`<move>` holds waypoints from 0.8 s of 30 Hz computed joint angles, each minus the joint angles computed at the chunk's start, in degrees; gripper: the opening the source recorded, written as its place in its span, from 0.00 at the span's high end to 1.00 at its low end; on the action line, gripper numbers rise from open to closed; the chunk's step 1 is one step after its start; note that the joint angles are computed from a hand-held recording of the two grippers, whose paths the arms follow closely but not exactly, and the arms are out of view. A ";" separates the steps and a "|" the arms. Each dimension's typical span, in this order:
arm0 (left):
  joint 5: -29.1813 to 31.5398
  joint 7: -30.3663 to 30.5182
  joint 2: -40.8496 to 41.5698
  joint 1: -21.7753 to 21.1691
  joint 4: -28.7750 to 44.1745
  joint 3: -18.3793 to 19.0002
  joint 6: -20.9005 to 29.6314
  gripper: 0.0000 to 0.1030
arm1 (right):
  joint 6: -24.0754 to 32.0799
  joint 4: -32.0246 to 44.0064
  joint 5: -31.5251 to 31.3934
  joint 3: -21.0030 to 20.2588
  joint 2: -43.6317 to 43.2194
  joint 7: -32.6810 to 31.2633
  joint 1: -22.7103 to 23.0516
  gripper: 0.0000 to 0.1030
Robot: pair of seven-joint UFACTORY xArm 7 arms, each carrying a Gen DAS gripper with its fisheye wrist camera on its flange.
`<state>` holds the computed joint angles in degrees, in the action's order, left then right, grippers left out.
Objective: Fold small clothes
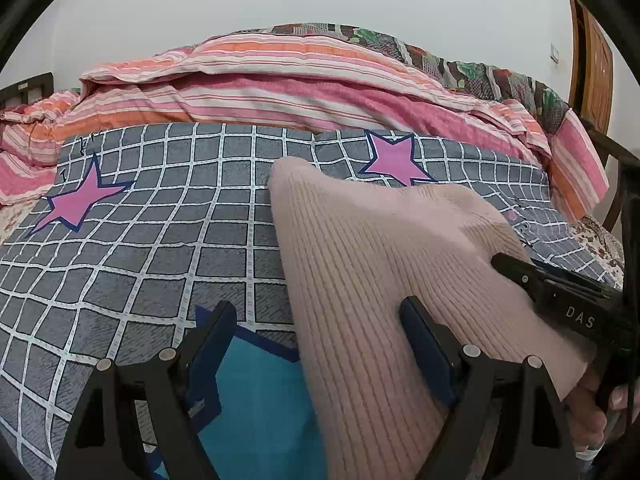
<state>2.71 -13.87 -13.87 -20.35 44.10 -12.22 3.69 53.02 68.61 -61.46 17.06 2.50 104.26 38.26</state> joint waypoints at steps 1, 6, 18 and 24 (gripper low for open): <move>-0.22 0.11 -0.05 -0.24 -0.03 0.18 0.01 0.17 | 0.18 0.07 -0.03 0.03 0.05 0.05 0.05 0.47; -0.58 0.20 -0.19 -0.43 -0.17 0.30 -0.04 0.17 | 0.40 0.16 -0.13 -0.01 0.13 0.27 0.17 0.47; -1.41 0.74 -0.28 -1.01 -0.26 0.74 -0.03 0.17 | 0.80 0.31 -0.07 0.01 0.18 0.62 0.30 0.44; -1.32 0.73 -0.25 -0.86 -0.25 0.66 -0.09 0.17 | 0.35 -0.17 -0.08 0.01 -0.16 0.94 0.06 0.43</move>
